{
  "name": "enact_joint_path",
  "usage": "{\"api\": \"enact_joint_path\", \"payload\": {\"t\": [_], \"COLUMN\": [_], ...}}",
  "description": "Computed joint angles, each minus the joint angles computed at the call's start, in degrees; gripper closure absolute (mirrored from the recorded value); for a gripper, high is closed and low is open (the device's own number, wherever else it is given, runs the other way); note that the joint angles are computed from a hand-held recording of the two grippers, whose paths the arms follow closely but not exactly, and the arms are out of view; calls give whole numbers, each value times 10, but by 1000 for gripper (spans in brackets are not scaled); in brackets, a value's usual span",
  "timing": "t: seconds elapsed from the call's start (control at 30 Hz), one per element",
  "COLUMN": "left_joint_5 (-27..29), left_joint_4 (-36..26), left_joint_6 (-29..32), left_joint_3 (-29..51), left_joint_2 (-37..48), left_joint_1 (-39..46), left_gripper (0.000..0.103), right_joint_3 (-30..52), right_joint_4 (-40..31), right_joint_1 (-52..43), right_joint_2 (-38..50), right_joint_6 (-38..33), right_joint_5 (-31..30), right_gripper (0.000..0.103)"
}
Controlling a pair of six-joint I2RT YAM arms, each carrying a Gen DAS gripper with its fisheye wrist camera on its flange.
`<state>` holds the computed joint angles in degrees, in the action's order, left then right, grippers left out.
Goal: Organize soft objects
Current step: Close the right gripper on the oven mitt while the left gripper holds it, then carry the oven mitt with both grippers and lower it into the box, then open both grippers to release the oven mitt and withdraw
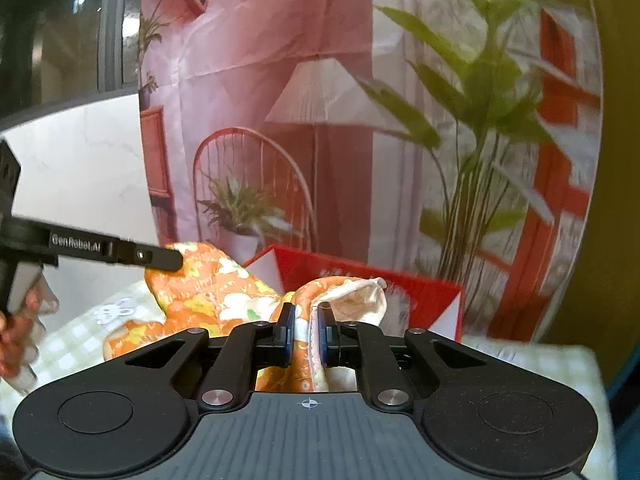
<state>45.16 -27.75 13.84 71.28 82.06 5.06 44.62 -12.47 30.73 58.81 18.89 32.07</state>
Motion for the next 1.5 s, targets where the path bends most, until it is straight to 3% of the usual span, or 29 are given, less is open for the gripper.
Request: {"api": "enact_joint_path", "payload": {"t": [0.13,0.27,0.47,0.63,1.0,1.03,1.1,1.13,1.17,1.2,1.33,1.5], "left_joint_5": [-67,-127,-179,-197,-211,-212,-221,-223,-220,-213,-188,-144], "left_joint_4": [62,85,70,22,-6,-6,-9,-6,-1,2,-24,-46], "left_joint_6": [-25,-26,2,30,48,49,47,45,43,42,47,66], "left_joint_3": [38,72,92,112,124,123,122,117,112,106,108,77], "left_joint_2": [56,112,169,206,225,223,219,212,206,199,180,133], "left_joint_1": [-54,-94,-124,-129,-129,-128,-129,-128,-125,-120,-104,-78], "left_gripper": [88,88,88,88,85,83,66,50,43,42,41,40], "right_joint_3": [31,68,118,142,150,148,148,147,145,142,119,74], "right_joint_4": [44,81,73,44,-2,-1,-6,-8,-10,-10,0,26], "right_joint_1": [-69,-125,-159,-166,-181,-182,-180,-178,-175,-170,-152,-117], "right_joint_2": [67,155,269,329,345,343,343,341,338,334,304,247], "right_joint_6": [-74,-119,-88,-46,45,46,53,59,65,70,94,115], "right_joint_5": [-34,-56,-74,-92,-150,-150,-142,-136,-125,-114,-79,-42], "right_gripper": [92,92,92,92,92,91,86,81,79,78,55,50]}}
